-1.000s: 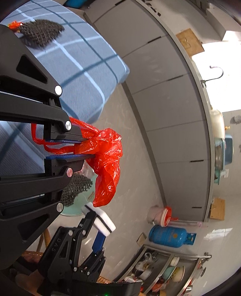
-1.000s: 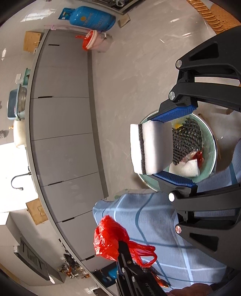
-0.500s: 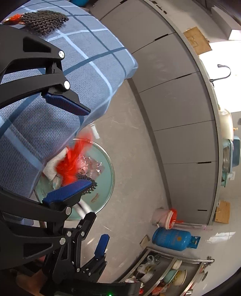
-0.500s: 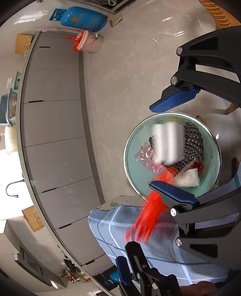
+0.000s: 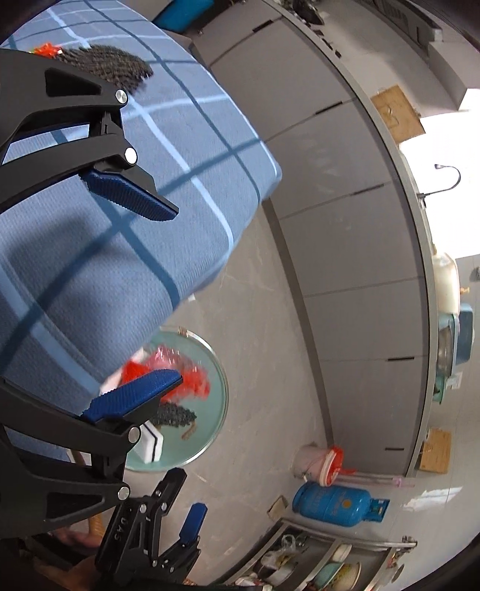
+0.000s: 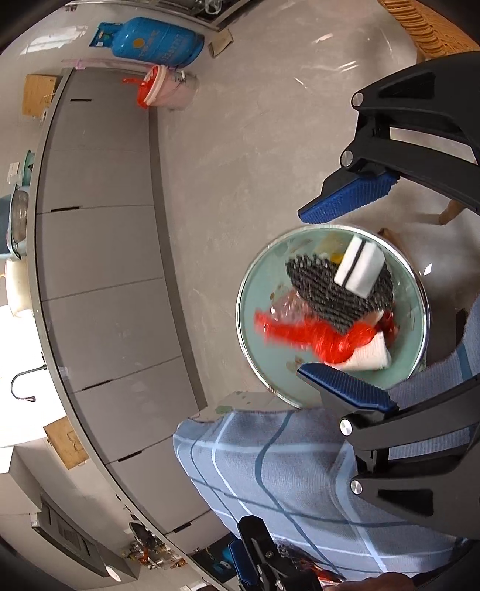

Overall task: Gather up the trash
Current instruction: 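Carry bag and sponge over the teal basin and open both tools, then grasp the orange snack wrapper with left tool while right tool grasps the black mesh pad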

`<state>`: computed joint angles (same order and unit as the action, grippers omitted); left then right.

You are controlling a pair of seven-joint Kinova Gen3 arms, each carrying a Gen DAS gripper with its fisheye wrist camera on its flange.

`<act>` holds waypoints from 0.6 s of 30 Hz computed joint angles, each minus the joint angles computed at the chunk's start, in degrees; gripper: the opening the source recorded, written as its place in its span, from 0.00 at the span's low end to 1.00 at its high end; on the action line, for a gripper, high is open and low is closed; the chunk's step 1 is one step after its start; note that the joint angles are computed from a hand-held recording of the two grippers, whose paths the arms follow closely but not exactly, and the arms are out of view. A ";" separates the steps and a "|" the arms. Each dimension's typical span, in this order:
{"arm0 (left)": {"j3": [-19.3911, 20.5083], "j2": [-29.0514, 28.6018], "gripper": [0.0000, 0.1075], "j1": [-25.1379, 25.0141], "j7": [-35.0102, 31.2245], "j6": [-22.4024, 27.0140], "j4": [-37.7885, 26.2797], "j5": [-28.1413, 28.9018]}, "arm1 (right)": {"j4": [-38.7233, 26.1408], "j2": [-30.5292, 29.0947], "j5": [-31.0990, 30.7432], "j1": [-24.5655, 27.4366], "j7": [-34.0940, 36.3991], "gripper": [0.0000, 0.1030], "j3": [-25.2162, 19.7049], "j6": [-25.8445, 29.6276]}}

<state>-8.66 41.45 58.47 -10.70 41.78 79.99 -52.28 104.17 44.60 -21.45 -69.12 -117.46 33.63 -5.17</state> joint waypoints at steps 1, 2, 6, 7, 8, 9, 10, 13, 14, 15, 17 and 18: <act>-0.30 -0.47 0.77 0.19 0.56 0.18 0.74 -0.06 | -0.29 0.00 0.10 -0.26 0.15 0.78 -0.09 -0.03; -0.70 -1.19 0.78 0.41 1.62 0.18 2.00 -0.28 | -0.58 -0.02 0.24 -0.40 0.35 0.79 -0.21 0.04; -1.54 -3.29 0.78 1.50 5.96 2.00 5.95 -2.83 | -2.96 0.15 1.07 -0.93 1.02 0.79 -1.06 0.86; -1.66 -4.04 0.78 1.82 7.59 2.94 7.24 -3.70 | -3.56 0.22 1.31 -1.03 1.01 0.79 -1.25 1.07; -1.60 -4.80 0.79 2.00 9.08 3.73 8.46 -4.47 | -4.41 0.28 1.68 -1.13 1.06 0.79 -1.57 1.33; -1.70 -5.79 0.79 2.28 10.91 4.66 10.16 -5.27 | -5.04 0.30 2.07 -1.24 1.08 0.79 -1.74 1.59; -1.44 -6.39 0.79 2.22 11.98 5.57 11.06 -5.78 | -5.69 0.38 2.48 -1.39 1.06 0.79 -1.88 1.84; -1.22 -9.02 0.81 2.50 16.72 8.54 15.77 -7.46 | -8.91 0.75 4.41 -1.15 1.09 0.79 -3.31 3.20; -1.06 -9.87 0.81 2.48 18.08 9.80 17.32 -7.74 | -9.71 0.86 5.11 -1.04 0.95 0.79 -3.65 3.56; -0.70 -10.54 0.81 2.25 18.95 10.79 18.36 -7.94 | -11.16 1.06 6.00 -0.89 0.93 0.79 -4.25 4.22; -0.23 -12.13 0.81 2.06 21.38 13.50 21.27 -8.11 | -13.43 1.39 7.75 -0.51 0.53 0.79 -5.38 5.13; 0.08 -12.78 0.81 1.90 22.51 14.63 22.57 -8.23 | -14.95 1.69 8.69 -0.48 0.33 0.79 -5.88 5.85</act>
<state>-8.58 28.67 60.37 11.81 56.41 102.56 -60.51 89.22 46.29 -12.76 -69.60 -117.14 27.75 0.68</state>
